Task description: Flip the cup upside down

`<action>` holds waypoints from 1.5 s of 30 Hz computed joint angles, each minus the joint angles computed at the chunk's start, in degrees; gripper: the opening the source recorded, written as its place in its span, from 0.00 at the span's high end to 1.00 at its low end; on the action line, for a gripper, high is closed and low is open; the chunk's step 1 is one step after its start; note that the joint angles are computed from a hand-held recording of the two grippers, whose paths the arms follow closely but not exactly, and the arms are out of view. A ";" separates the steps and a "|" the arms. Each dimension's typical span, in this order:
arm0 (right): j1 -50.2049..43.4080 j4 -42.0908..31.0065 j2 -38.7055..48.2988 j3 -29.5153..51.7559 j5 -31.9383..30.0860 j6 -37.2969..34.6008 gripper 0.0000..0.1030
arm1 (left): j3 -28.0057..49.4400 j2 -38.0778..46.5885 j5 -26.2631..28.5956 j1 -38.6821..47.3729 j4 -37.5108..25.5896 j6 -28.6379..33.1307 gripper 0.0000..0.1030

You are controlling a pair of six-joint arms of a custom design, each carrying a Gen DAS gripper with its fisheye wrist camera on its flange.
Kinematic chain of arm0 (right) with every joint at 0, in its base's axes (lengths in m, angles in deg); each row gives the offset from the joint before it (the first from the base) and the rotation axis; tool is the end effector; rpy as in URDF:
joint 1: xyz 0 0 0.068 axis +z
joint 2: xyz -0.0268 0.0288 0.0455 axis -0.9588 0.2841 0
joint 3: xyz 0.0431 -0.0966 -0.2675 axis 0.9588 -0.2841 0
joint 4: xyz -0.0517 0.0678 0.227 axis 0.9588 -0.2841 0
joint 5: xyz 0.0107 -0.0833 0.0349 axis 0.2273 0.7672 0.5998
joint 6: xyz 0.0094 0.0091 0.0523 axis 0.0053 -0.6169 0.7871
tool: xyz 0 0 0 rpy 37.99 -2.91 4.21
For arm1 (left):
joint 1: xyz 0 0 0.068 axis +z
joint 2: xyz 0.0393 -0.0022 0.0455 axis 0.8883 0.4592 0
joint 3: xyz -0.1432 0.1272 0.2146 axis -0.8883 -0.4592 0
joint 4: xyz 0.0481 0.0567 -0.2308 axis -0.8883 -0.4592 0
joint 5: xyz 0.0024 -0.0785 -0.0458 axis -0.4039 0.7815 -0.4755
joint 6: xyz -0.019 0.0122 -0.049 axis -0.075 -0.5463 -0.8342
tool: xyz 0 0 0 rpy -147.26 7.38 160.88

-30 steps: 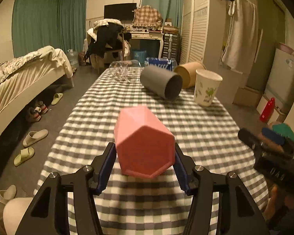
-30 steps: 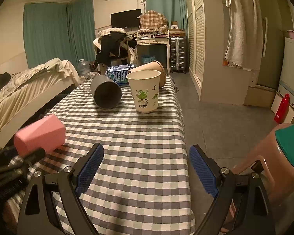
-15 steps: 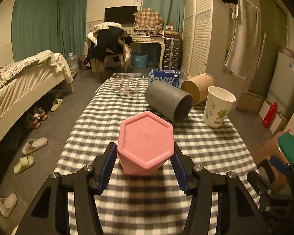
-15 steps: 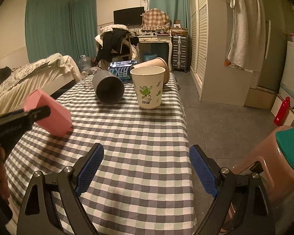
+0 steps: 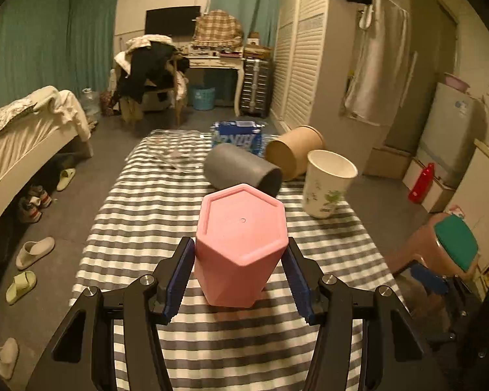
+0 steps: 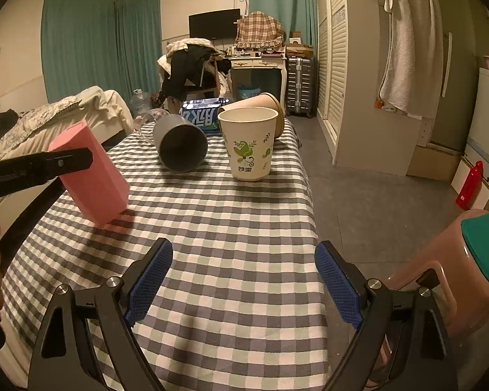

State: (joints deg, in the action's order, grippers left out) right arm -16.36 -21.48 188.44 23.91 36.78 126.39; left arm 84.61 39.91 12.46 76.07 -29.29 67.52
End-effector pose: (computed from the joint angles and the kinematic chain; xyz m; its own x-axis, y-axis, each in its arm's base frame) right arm 0.1311 0.1548 0.0498 -0.5689 0.1410 -0.8102 0.1675 0.9844 0.0537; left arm 0.2330 0.0367 0.1334 -0.5997 0.1791 -0.7800 0.3940 0.9144 -0.0930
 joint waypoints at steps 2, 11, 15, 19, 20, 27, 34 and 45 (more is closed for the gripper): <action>-0.10 0.11 0.08 -0.06 -0.04 0.00 0.14 | -0.92 1.02 -2.18 -1.73 2.16 -0.26 0.46; -0.46 0.92 0.46 -0.53 -0.20 0.04 0.14 | -1.63 5.31 -4.03 -3.36 7.50 -0.66 0.46; -0.16 0.73 0.33 -0.58 -0.06 0.28 0.14 | -4.10 4.69 -5.24 -4.14 11.99 0.54 0.44; -0.16 1.12 0.05 -0.72 0.15 -0.03 0.13 | -6.76 2.87 -6.62 -4.63 16.26 0.99 0.17; 0.00 0.86 0.00 -0.64 0.25 0.17 0.14 | -6.76 2.23 -5.64 -4.17 15.76 1.07 0.17; 2.57 -2.62 -1.96 0.61 2.32 0.91 0.14 | -6.69 -5.69 -0.85 1.60 10.32 -0.57 0.11; 6.50 -9.05 -6.58 2.64 5.42 2.26 0.13 | -9.32 -10.89 8.23 16.51 9.00 2.98 0.11; 13.14 -19.66 -9.05 9.85 11.12 4.38 0.14 | -16.92 -4.43 14.46 25.11 24.59 6.81 0.11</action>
State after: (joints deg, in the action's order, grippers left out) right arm -3.22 -41.13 179.39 33.76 47.89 130.77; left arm 67.69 35.48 26.92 101.19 -4.70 74.34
